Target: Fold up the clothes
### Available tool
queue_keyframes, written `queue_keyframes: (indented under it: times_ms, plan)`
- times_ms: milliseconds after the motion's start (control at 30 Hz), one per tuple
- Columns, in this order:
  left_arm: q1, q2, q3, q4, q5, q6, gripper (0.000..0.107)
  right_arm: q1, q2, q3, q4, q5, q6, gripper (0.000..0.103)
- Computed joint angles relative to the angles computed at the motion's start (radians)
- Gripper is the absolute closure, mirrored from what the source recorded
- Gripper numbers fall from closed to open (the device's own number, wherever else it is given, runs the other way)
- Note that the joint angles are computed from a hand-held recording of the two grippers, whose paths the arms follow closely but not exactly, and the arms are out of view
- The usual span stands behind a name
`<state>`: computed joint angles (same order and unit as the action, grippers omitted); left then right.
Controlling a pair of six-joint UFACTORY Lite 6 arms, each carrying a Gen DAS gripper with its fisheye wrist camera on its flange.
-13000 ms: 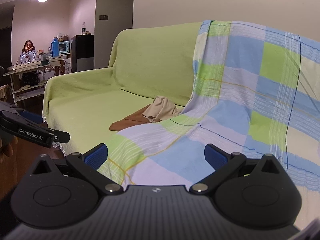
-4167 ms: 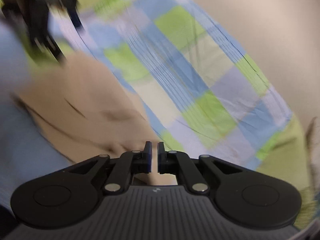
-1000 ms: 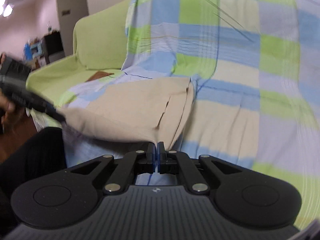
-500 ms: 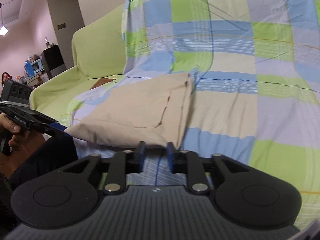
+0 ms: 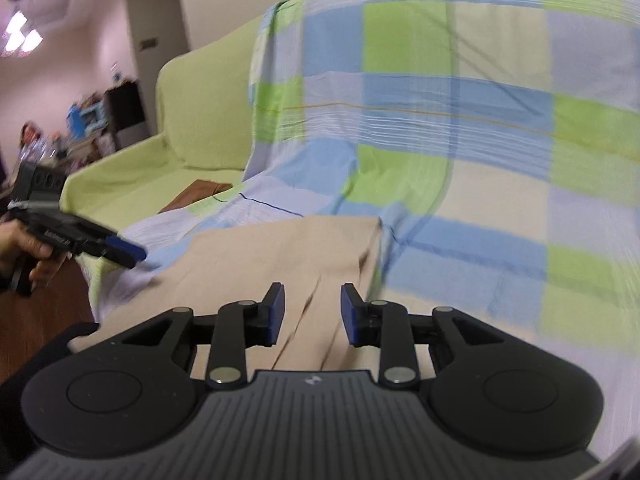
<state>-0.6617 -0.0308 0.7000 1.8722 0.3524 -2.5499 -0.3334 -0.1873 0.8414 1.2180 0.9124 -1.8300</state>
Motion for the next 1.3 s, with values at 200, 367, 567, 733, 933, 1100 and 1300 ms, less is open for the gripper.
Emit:
queue_keyframes:
  times_ms: [200, 367, 567, 733, 933, 1100, 1300]
  plan:
    - [0.170, 0.214, 0.176, 0.225, -0.113, -0.003, 0.060, 0.234, 0.493, 0.453, -0.101, -0.154, 0.224, 0.077]
    - [0.229, 0.280, 0.208, 0.544, -0.140, -0.245, 0.059, 0.243, 0.737, 0.686, -0.084, -0.121, 0.335, 0.076]
    - [0.240, 0.310, 0.198, 0.839, -0.113, -0.516, 0.059, 0.234, 0.873, 0.816, -0.053, -0.064, 0.414, 0.076]
    - [0.224, 0.331, 0.231, 0.777, -0.131, -0.434, 0.073, 0.251, 0.872, 0.802, -0.044, -0.088, 0.395, 0.090]
    - [0.221, 0.345, 0.289, 0.551, -0.124, -0.183, 0.099, 0.279, 0.792, 0.740, -0.028, -0.185, 0.299, 0.103]
    - [0.262, 0.386, 0.339, 0.538, -0.121, -0.160, 0.099, 0.318, 0.840, 0.876, -0.083, -0.238, 0.327, 0.103]
    - [0.289, 0.427, 0.364, 0.450, -0.144, -0.086, 0.099, 0.341, 1.017, 1.156, -0.343, -0.188, 0.604, 0.103]
